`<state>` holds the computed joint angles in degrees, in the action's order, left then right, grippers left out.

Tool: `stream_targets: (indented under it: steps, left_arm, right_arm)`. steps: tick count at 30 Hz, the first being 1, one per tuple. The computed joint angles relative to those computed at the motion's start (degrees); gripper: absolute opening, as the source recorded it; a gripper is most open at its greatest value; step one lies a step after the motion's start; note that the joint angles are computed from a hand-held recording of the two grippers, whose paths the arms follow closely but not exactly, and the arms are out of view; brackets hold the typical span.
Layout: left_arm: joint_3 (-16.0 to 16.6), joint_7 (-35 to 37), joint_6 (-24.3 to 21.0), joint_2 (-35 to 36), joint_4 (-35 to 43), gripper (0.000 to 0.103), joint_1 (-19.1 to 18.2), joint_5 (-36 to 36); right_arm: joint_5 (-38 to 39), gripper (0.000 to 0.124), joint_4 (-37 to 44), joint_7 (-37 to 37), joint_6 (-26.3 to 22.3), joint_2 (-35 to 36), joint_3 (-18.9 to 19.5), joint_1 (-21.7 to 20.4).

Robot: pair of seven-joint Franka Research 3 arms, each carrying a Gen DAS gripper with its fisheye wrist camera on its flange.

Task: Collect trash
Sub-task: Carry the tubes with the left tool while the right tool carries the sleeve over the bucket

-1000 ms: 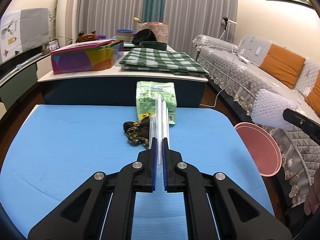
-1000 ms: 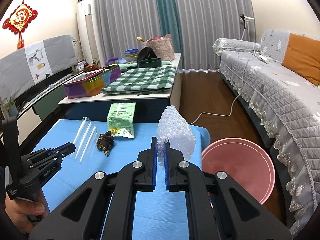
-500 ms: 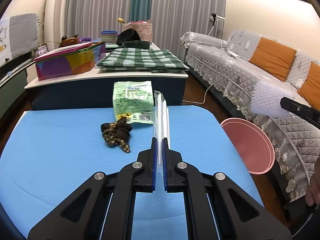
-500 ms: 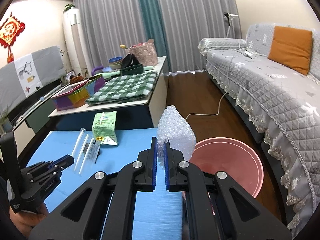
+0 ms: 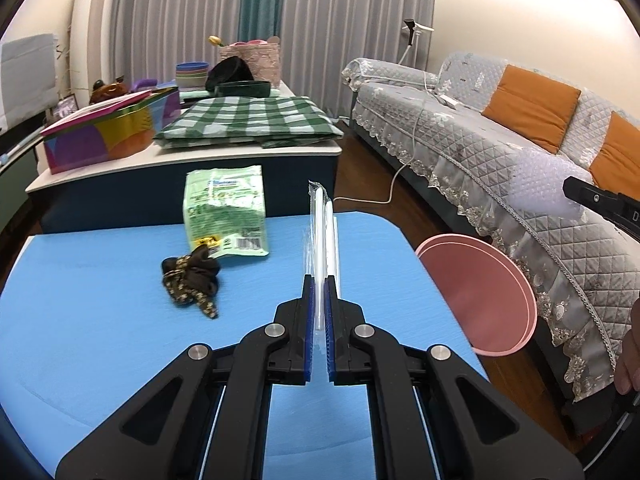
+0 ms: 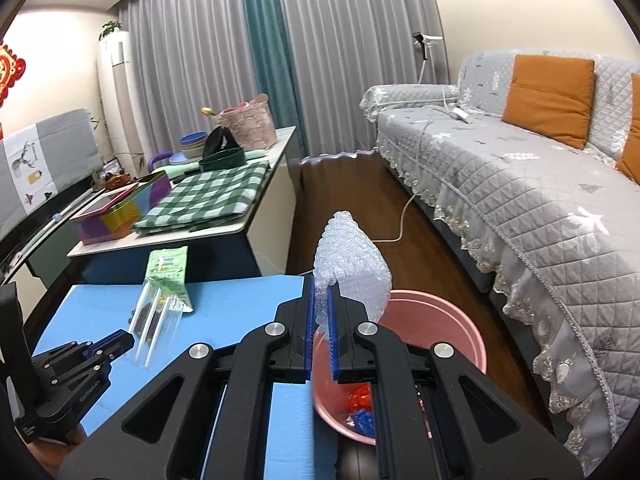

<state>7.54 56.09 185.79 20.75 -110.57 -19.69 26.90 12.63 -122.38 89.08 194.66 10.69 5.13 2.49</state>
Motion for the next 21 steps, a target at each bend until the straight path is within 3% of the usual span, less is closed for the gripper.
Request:
stream_targets:
  steps: [10, 17, 21]
  left_arm:
    - [-4.84, 1.67, -2.2, 3.78, 6.25, 0.005, 2.25, -0.63]
    - [-8.81, 3.81, -3.76, 6.94, 11.22, 0.005, 3.7, -0.89]
    - [-12.63, 6.41, -4.19, 9.21, 14.13, 0.005, 5.52, -1.97]
  right_arm:
    - [6.65, 0.007, 1.27, -6.82, 0.25, 1.05, -7.04, 7.11]
    - [6.03, 0.007, 1.97, -5.25, -0.45, 2.37, -3.51, 1.68]
    - [5.37, 0.007, 2.49, -3.62, -1.41, 3.41, -1.82, -1.13]
